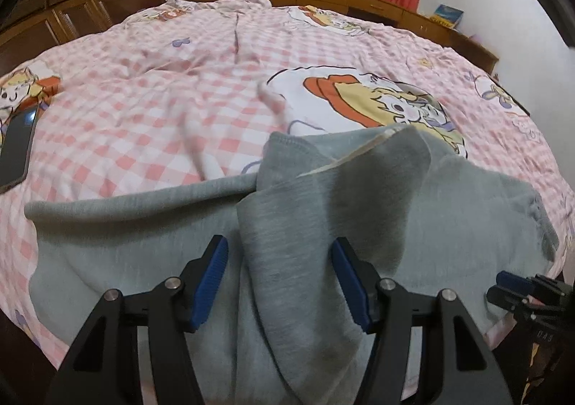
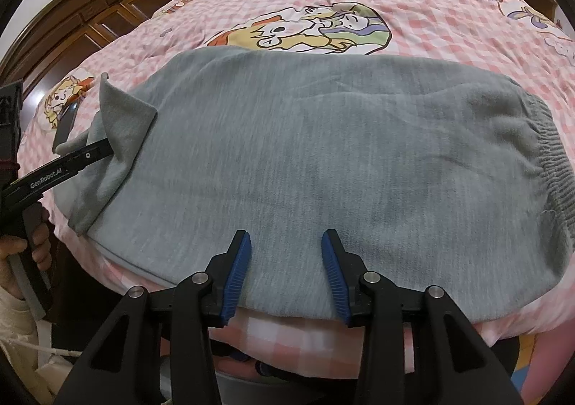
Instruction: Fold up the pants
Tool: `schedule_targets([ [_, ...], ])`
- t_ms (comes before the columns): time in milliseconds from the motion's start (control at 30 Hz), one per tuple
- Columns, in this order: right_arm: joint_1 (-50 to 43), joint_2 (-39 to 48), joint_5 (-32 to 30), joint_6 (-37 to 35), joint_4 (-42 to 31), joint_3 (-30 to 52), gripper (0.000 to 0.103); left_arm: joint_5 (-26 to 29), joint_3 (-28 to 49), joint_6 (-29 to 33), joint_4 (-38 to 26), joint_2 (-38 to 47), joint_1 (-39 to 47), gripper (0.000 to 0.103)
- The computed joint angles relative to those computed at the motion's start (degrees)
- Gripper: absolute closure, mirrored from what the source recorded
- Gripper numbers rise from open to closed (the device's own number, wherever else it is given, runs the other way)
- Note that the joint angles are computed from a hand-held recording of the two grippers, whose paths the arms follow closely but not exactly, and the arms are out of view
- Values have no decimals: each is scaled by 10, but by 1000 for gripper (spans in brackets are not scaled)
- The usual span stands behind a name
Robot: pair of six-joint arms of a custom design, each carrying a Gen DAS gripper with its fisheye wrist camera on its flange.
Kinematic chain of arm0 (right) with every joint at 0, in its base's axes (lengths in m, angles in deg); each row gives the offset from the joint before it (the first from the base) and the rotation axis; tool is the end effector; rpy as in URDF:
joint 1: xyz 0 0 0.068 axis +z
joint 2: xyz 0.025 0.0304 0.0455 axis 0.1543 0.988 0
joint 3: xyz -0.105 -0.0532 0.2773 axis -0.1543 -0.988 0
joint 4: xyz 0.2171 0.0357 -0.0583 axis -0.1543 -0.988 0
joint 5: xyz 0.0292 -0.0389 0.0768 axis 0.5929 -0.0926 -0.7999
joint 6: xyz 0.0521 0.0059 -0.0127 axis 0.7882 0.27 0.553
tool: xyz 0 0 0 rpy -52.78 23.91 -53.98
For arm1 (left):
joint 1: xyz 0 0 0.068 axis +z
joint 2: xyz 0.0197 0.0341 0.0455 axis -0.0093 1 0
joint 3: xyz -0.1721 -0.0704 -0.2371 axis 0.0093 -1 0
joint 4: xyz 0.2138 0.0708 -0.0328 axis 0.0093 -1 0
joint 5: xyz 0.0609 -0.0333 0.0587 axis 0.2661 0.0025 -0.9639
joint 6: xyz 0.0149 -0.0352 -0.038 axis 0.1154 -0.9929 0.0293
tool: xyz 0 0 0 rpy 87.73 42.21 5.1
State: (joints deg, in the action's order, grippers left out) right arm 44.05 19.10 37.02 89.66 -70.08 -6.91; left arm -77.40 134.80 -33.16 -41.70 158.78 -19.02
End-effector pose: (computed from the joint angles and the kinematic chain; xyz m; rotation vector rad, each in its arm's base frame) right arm 0.1998 0.1301 0.1695 0.3077 2.5508 0.2113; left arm 0.3286 -0.1139 0.1958 0.4278 2.4236 -0.2816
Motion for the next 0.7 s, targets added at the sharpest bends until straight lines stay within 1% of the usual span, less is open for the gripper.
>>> schedule_targets([
  [33,1,1,1,-1,0,1,59,10,-3,1,3,-2,4,51],
  [67,2,3,3,-1,0,1,59,24,-7,1,8,-5,8,78],
  [100,3,3,4,-1,-1,2,59,40,-7,-3,3,-10,13,86],
  [167,5,5,7,-2,-6,6,59,56,-20,-14,14,-30,20,89],
  [233,6,4,7,-2,-8,7,59,64,-35,-18,25,-53,26,89],
  [400,5,5,7,-3,-8,7,59,60,-50,-36,20,-93,47,89],
  [500,9,9,13,-1,-15,12,59,66,-59,-49,23,-106,77,89],
  [633,10,12,15,-6,-23,17,59,72,-87,-82,54,-131,128,92],
  [667,10,12,15,-6,-25,18,59,72,-90,-86,56,-137,141,92],
  [700,10,13,15,-7,-27,20,59,60,-90,-89,60,-140,151,92],
])
